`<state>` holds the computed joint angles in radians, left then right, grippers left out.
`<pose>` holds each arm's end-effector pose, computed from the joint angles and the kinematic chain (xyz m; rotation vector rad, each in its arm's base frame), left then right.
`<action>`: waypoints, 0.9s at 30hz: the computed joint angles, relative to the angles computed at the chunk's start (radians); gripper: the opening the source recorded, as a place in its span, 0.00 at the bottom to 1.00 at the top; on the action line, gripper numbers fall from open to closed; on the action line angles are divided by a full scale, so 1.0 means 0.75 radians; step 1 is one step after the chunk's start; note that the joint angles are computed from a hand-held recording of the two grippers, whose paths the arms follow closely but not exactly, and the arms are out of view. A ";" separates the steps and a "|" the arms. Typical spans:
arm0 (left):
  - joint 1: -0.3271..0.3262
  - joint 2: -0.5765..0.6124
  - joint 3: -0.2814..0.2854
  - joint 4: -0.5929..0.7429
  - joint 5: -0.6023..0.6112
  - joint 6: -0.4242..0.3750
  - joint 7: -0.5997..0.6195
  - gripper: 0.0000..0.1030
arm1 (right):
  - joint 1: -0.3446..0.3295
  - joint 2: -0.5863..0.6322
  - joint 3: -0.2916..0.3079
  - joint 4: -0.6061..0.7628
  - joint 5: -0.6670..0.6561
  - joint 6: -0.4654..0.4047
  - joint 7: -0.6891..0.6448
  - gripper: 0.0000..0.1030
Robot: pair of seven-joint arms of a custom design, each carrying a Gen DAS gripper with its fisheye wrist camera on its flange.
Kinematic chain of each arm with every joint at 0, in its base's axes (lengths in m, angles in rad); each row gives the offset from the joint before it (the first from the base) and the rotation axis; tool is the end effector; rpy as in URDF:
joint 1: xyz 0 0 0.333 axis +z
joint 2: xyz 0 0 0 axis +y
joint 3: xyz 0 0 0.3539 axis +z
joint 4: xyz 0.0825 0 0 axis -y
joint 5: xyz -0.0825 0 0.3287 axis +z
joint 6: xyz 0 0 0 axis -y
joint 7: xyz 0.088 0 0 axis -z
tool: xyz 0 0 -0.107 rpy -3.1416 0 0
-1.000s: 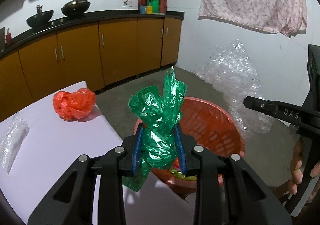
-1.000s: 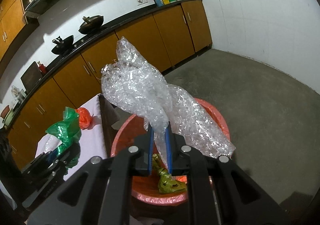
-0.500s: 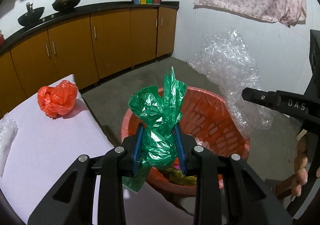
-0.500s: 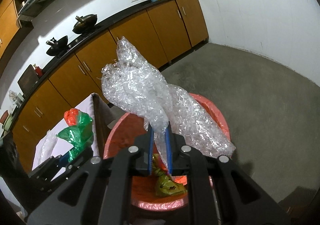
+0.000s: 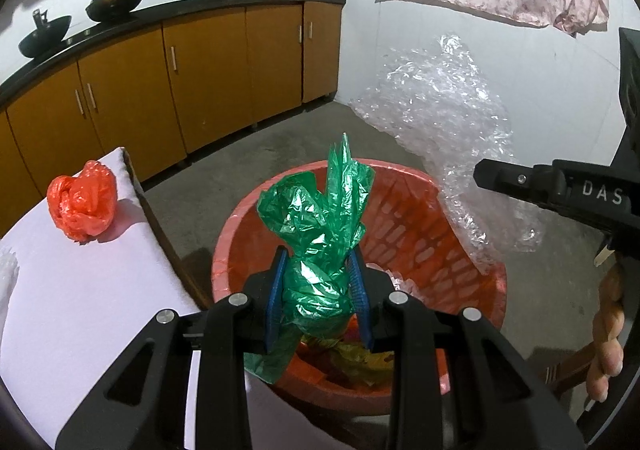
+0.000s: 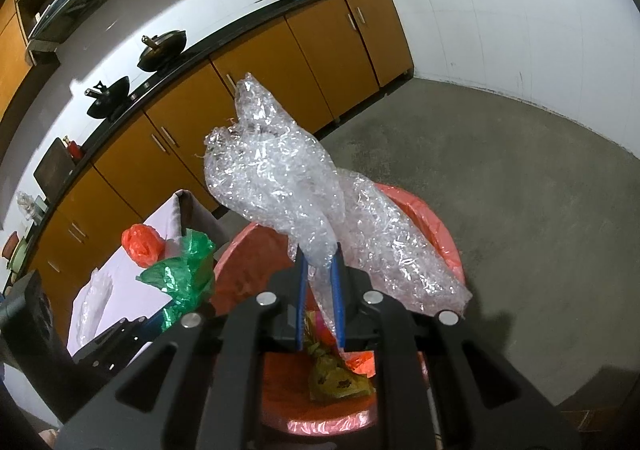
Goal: Collect trash
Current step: 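Open both tools to drop the green bag and bubble wrap in, then move both open tools back over the table toward the remaining items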
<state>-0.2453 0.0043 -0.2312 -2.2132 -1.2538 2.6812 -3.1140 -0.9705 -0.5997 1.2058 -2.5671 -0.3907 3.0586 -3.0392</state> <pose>0.4666 -0.2072 0.4808 -0.7130 2.5920 -1.2041 0.3995 0.1853 0.4636 -0.7628 2.2196 -0.7588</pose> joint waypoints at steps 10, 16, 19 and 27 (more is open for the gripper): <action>-0.002 0.029 -0.012 0.013 0.019 0.029 -0.030 0.50 | -0.012 -0.038 0.009 -0.041 0.048 0.054 0.019 0.32; 0.017 0.042 -0.005 0.024 0.024 0.037 -0.052 0.55 | 0.019 -0.066 -0.021 -0.059 0.058 0.019 0.024 0.38; 0.031 0.045 0.000 0.025 0.017 0.041 -0.053 0.58 | 0.025 -0.072 -0.028 -0.055 0.048 0.003 0.028 0.42; 0.075 0.060 0.016 0.038 0.015 0.058 -0.069 0.63 | 0.009 -0.070 -0.005 -0.008 0.000 -0.023 0.005 0.59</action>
